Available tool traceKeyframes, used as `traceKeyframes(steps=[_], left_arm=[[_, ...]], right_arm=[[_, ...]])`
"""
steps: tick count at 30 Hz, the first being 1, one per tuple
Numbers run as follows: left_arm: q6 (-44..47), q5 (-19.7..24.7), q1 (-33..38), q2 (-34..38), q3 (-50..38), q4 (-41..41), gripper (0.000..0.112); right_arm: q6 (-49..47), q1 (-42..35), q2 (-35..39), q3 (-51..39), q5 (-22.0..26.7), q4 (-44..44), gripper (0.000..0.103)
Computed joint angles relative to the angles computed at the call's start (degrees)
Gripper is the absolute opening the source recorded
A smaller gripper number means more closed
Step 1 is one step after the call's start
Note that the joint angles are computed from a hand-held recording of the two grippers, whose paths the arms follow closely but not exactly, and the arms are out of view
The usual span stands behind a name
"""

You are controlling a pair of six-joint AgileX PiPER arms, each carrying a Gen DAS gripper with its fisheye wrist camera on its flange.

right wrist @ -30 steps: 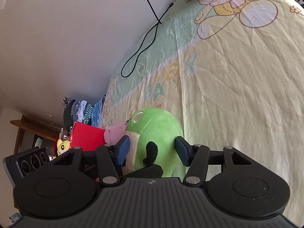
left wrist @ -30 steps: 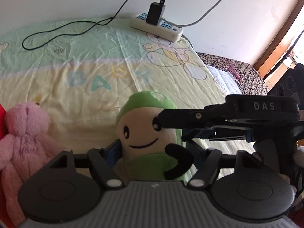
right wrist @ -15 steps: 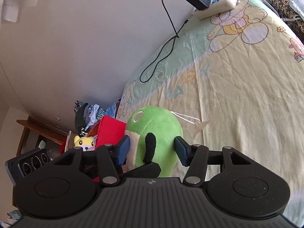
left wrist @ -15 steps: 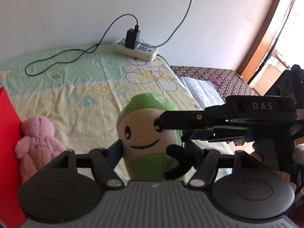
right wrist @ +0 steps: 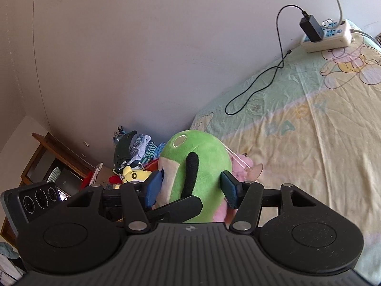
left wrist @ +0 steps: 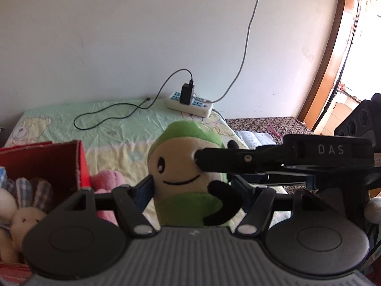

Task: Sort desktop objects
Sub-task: 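Carry the green plush with the right gripper over the red box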

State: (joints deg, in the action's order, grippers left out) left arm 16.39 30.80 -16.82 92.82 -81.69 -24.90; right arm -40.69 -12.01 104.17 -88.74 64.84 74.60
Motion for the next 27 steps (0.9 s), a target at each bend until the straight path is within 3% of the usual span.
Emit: traceKeyframes(steps=[7, 12, 16, 21, 27], left_arm=[[24.77, 10.03, 17.31, -3.37, 0.09, -20.60, 0.071], [34.38, 15.44, 25.75, -1.96, -2.00, -25.59, 0.071], [36.84, 20.29, 30.13, 1.34, -4.85, -27.25, 0.071], [37.80, 28.30, 34.10, 7.58, -8.71, -30.18, 0.071], [35.79, 32.87, 33.92, 14.42, -13.27, -29.84, 0.071]], right_arm=[[0.77, 13.68, -2.85, -0.28, -13.47, 0.52, 0.059], [3.80, 22.31, -0.68, -3.87, -22.20, -1.89, 0.059], [10.87, 26.98, 1.04, -7.33, -27.12, -9.76, 0.059], [29.27, 31.64, 3.83, -14.64, -28.03, -31.31, 0.059], [44.03, 36.40, 7.20, -22.85, -21.85, -54.58, 0.058]])
